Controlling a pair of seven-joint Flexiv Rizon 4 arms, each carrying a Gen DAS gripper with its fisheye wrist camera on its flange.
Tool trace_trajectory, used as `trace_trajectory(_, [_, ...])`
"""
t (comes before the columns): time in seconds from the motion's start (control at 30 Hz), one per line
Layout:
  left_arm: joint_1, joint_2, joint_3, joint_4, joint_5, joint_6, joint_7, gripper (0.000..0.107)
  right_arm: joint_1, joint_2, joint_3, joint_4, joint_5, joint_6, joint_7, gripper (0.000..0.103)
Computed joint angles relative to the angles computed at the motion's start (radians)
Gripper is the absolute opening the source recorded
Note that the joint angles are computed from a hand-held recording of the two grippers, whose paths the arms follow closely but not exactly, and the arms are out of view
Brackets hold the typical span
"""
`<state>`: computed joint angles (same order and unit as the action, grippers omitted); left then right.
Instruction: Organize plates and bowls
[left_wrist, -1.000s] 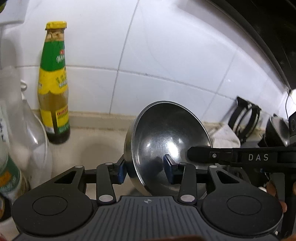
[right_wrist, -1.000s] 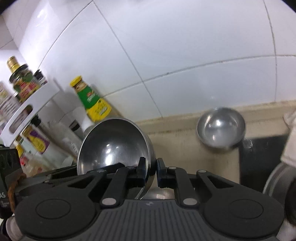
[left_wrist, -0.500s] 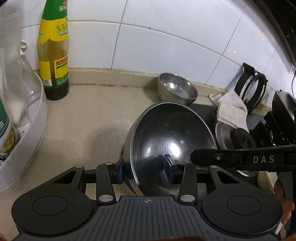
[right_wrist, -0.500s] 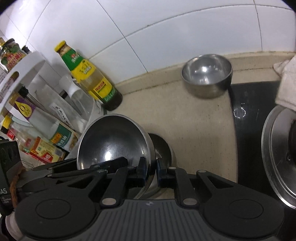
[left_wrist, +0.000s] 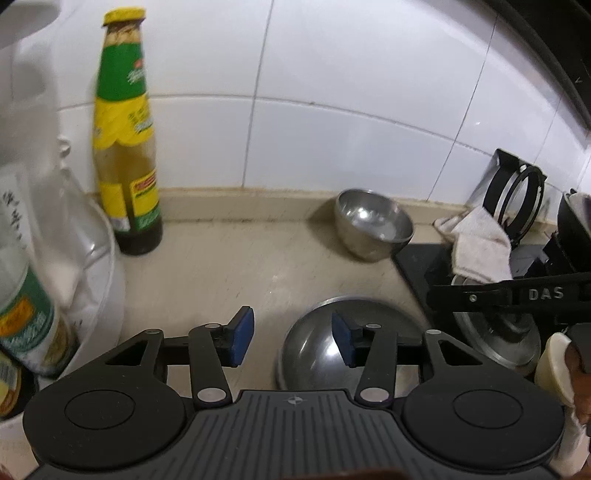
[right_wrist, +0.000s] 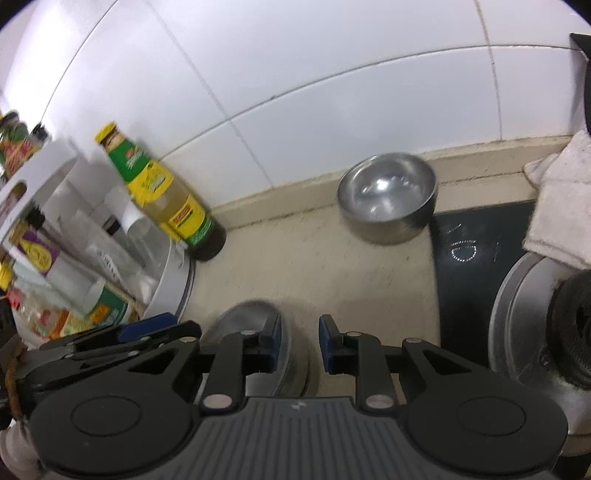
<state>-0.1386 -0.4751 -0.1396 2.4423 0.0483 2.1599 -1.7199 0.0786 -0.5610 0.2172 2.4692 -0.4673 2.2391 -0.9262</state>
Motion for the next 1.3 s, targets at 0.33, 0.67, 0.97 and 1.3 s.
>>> trace_trajectory(0.33, [0.002, -0.022, -0.061, -0.16, 0.012, -0.145, 0.06, 0.058, 0.012, 0.0, -0.047, -0.085, 0.071, -0.055, 0.033, 0.022])
trace_trajectory(0.67, [0.024, -0.088, -0.132, -0.325, -0.014, -0.283, 0.15, 0.068, 0.044, -0.011, -0.079, -0.187, 0.152, -0.173, -0.042, 0.023])
trace_trajectory(0.97, [0.032, -0.201, -0.174, -0.491, -0.106, -0.414, 0.234, 0.075, 0.028, -0.065, -0.086, -0.307, 0.179, -0.311, -0.083, 0.024])
trace_trajectory(1.3, [-0.062, -0.276, -0.089, -0.598, -0.182, -0.495, 0.305, 0.08, -0.027, -0.156, -0.03, -0.424, 0.159, -0.428, -0.113, 0.028])
